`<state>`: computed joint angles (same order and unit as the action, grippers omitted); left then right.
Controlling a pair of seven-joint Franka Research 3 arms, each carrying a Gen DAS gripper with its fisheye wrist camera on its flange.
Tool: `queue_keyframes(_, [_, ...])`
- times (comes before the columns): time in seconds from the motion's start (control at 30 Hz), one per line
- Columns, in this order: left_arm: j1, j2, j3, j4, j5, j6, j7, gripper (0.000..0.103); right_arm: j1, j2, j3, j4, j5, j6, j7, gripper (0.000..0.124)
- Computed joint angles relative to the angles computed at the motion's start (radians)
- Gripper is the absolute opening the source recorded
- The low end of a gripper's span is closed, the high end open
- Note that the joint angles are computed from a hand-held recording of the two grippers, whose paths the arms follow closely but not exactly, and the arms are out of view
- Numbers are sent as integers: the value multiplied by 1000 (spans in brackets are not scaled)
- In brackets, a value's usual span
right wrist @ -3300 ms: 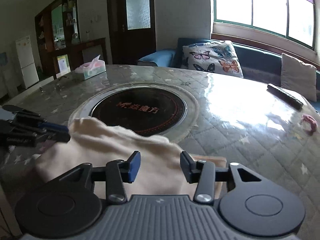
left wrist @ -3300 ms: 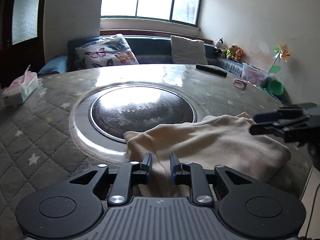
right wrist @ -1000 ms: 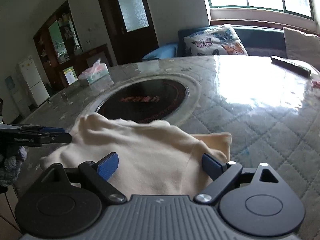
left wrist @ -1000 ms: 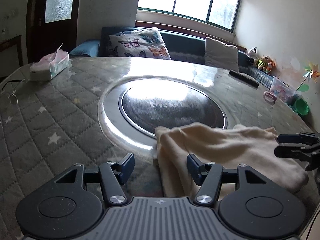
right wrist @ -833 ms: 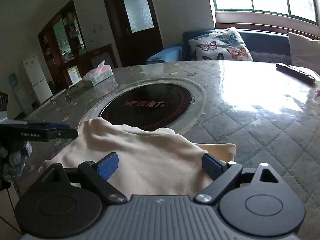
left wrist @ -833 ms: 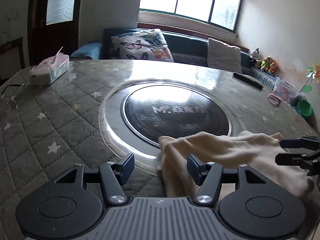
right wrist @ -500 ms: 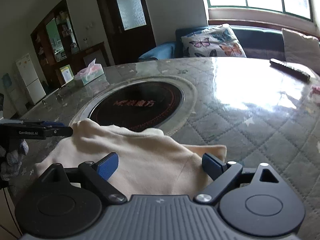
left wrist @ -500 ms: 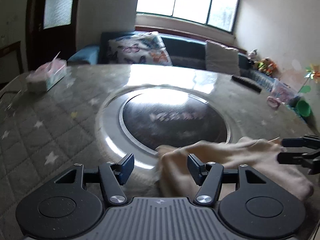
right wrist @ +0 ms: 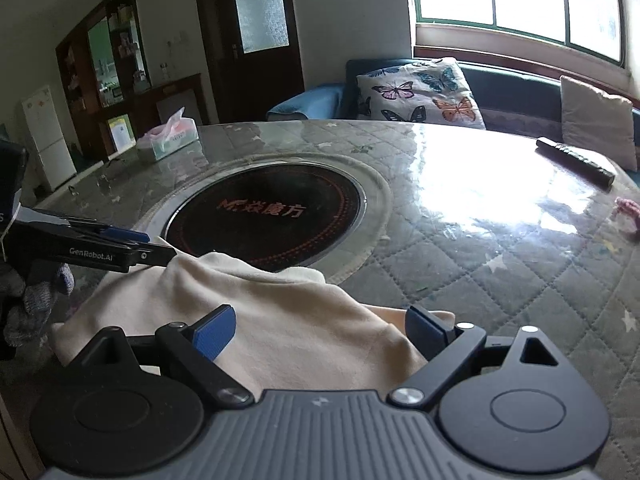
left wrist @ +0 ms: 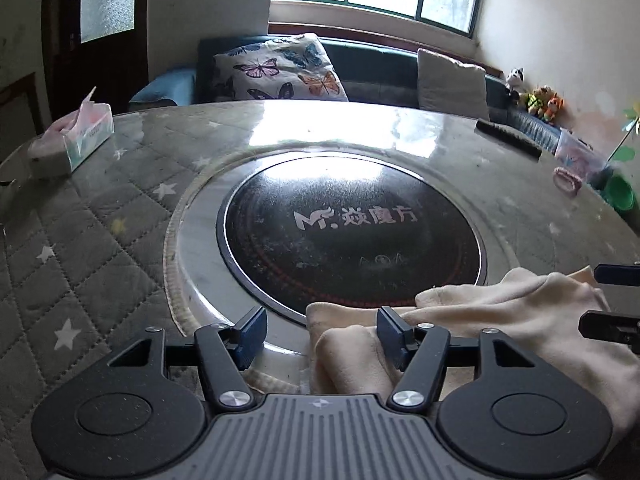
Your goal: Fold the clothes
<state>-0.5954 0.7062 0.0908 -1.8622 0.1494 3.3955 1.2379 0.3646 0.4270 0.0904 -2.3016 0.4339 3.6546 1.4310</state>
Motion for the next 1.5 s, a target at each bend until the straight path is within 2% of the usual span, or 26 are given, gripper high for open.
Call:
queue_keyframes(0.2, [21, -55, -17, -85, -30, 84, 11, 67, 72, -9, -27, 3, 70, 38, -92, 93])
queue_keyframes(0.33, [16, -101, -16, -169, -94, 146, 49, 79, 119, 8, -37, 34, 132, 41, -173, 94])
queue_keyframes(0.47, [29, -145, -34, -251, -156, 190, 96, 81, 169, 30, -45, 75, 206, 38, -255, 94])
queue_keyframes(0.7, [104, -187, -102, -336, -228, 236, 104, 80, 166, 37, 11, 88, 117, 32, -291, 93])
queue_keyframes(0.8, [132, -198, -126, -362, -231, 255, 96, 80, 204, 42, 4, 104, 109, 14, -340, 91])
queue_keyframes(0.9, [153, -208, -144, -389, -226, 279, 93, 80, 285, 69, -38, 147, 195, 12, -429, 91])
queue_keyframes(1.0, [174, -218, -162, -411, -211, 293, 89, 80, 374, 114, -94, 226, 350, 2, -540, 91])
queue_keyframes(1.13, [204, -223, -182, -428, -191, 307, 68, 80, 400, 148, -102, 280, 430, -24, -638, 90])
queue_keyframes(1.17, [207, -223, -184, -429, -190, 308, 63, 80, 442, 165, -135, 307, 494, -40, -695, 90])
queue_keyframes(1.2, [210, -222, -185, -430, -189, 311, 60, 80, 453, 172, -140, 315, 520, -35, -722, 90])
queue_keyframes(1.4, [255, -216, -213, -425, -131, 318, 3, 77, 364, 132, -32, 260, 437, 43, -704, 88])
queue_keyframes(1.5, [263, -213, -219, -421, -102, 316, -15, 77, 392, 138, -48, 277, 475, 17, -777, 83])
